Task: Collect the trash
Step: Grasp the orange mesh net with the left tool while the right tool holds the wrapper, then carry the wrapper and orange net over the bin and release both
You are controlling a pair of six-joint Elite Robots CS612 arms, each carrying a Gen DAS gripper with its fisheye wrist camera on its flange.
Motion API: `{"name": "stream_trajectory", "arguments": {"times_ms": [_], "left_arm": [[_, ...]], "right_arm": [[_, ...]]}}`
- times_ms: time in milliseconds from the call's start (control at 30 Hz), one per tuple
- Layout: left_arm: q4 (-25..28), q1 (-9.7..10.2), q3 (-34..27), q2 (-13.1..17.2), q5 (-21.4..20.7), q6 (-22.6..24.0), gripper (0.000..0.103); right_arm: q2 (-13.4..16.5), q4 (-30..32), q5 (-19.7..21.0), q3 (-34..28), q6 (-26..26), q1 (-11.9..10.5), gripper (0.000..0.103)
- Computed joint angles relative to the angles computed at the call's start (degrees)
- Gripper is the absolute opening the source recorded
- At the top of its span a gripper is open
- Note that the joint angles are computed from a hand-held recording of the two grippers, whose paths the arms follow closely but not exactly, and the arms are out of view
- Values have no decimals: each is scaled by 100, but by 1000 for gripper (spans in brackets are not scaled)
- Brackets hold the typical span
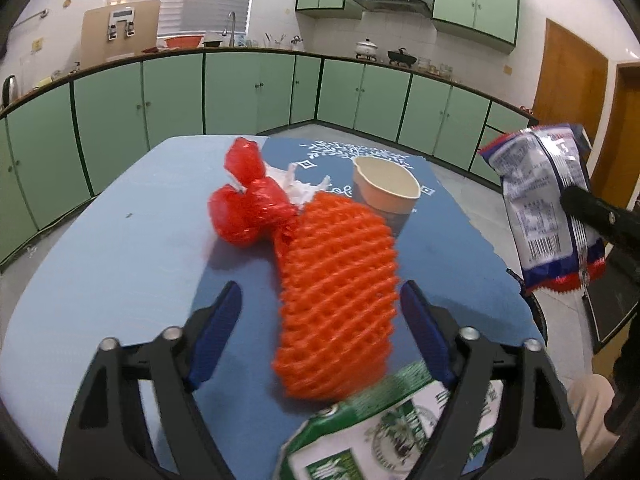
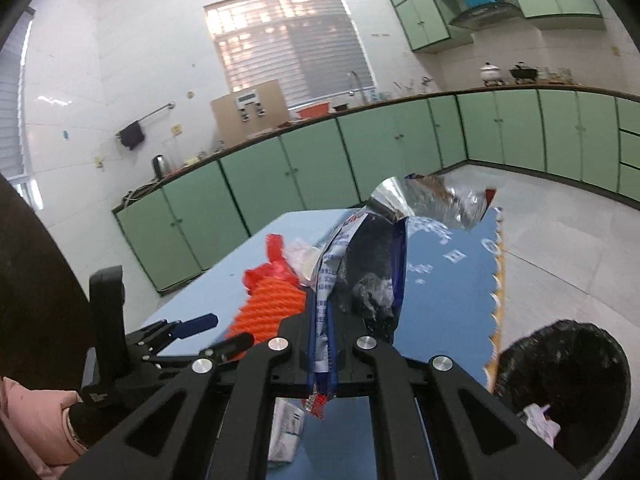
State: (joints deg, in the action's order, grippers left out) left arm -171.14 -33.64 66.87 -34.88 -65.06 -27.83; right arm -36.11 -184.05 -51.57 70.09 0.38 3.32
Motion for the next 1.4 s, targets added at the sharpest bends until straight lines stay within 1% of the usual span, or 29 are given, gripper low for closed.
{"name": "stream_trajectory", "arguments": {"times_ms": [33,67,133,200,233,300,400,433,567,667,800,933,1033,1133,1233,1400], "left_arm": [[79,-2,-62,30,-3,-13,58],[131,-3,-113,55,-21,-22,54],[239,-24,-178,89,56,-24,34],[228,-42,-199,107,97,39,27],[217,-55,-188,102,167,60,21],[179,-82,-166,89,291,40,16],[28,-104,-99,45,434,11,14],[-76,-127,-68,28,538,42,13],[-427,-196,-6,-24,817,159,12],[-734,-241,31,-67,932,252,12],[-1105,-303,-45,-67,977,495,12],[-1340,-347,-258,14,804,755,12],[-1333,-383,-597,177,572,895,12],[-1265,-423,-1075,417,310,1007,12],[-1068,-476,-1715,755,68,1137,12],[-310,-531,-3109,1493,-363,1120,12]], "right_arm": [[6,-19,-37,18,16,-5,5],[20,-38,-61,20,41,-11,5],[37,-60,-146,27,77,-7,5],[50,-65,-286,40,68,-1,5],[60,-78,-332,43,92,-3,5],[73,-83,-427,39,163,-5,5],[82,-96,-578,36,260,-5,5],[82,-96,-624,36,298,-7,5],[69,-161,-704,68,371,-22,5],[41,-237,-751,106,395,-30,5],[-7,-361,-817,168,465,-56,5],[-60,-522,-953,252,564,-109,5],[-115,-651,-1152,344,644,-164,5],[-168,-776,-1387,434,734,-248,5],[-206,-826,-1661,504,793,-343,5],[-169,-700,-2084,537,892,-536,5]]}}
